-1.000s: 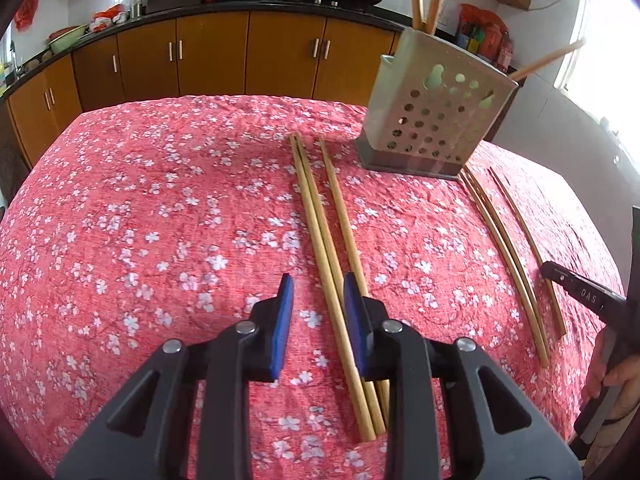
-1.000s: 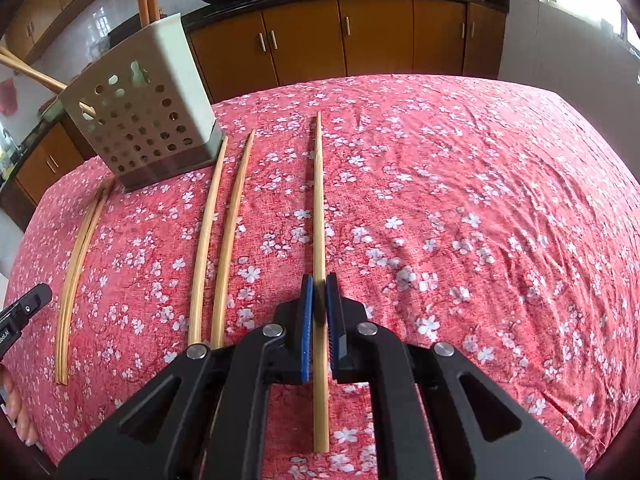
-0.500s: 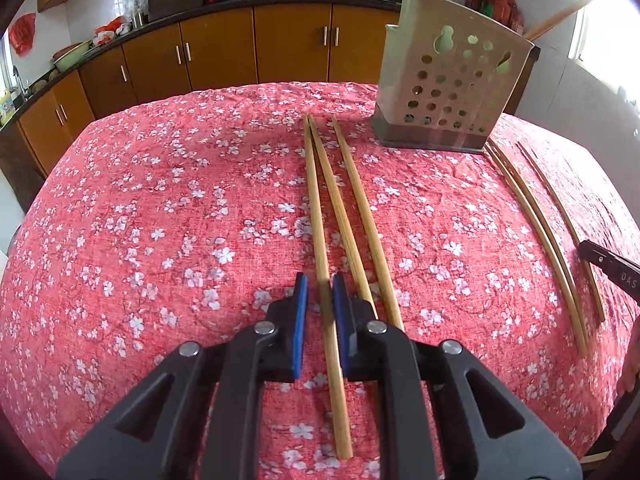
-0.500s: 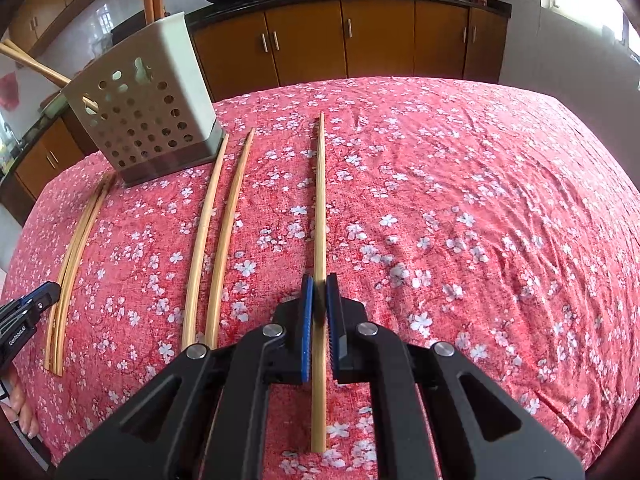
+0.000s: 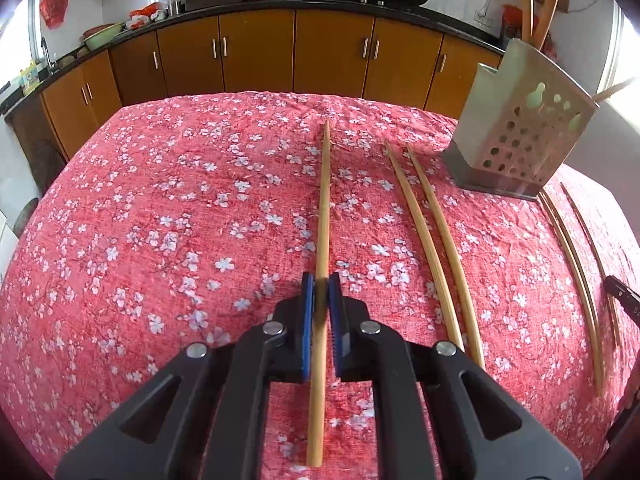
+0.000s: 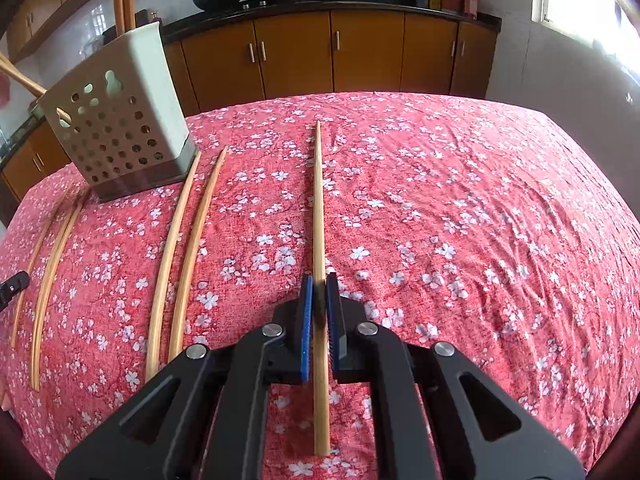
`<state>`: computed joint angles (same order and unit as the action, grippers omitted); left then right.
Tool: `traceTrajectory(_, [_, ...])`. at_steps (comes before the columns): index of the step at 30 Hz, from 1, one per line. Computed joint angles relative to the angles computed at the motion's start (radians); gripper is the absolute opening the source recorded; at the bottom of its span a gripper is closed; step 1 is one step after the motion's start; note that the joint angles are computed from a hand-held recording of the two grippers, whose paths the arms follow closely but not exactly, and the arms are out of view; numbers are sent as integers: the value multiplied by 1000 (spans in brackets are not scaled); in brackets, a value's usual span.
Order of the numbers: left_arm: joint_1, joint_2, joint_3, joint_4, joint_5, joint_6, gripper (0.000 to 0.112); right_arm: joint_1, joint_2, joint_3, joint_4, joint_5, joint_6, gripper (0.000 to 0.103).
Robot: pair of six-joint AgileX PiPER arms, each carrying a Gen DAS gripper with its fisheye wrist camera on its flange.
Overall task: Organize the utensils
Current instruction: 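Hold the grasped chopsticks on the tablecloth with both tools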
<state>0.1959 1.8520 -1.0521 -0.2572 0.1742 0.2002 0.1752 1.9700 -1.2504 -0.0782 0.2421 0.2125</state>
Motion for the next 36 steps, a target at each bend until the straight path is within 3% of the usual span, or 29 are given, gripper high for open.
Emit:
traceTrajectory(4, [-4,-1,0,46,0,-43,11,-4,0,-2,24,0,-23,8])
traceTrajectory(11, [13,7,-1,-116,1,111,11,1,0,-4,-26,5,21,8])
traceTrajectory(16, [-1,4,4,2,-8,-8,11,12,1,-3,-53,3,56,8])
traceTrajectory(22, [21,3,6,-186,3,179,11,8,0,-3,-37,3,39,8])
traceTrajectory(36, [24,-1,7,-181,7,175,11,6,1,-3,-31,0,32,8])
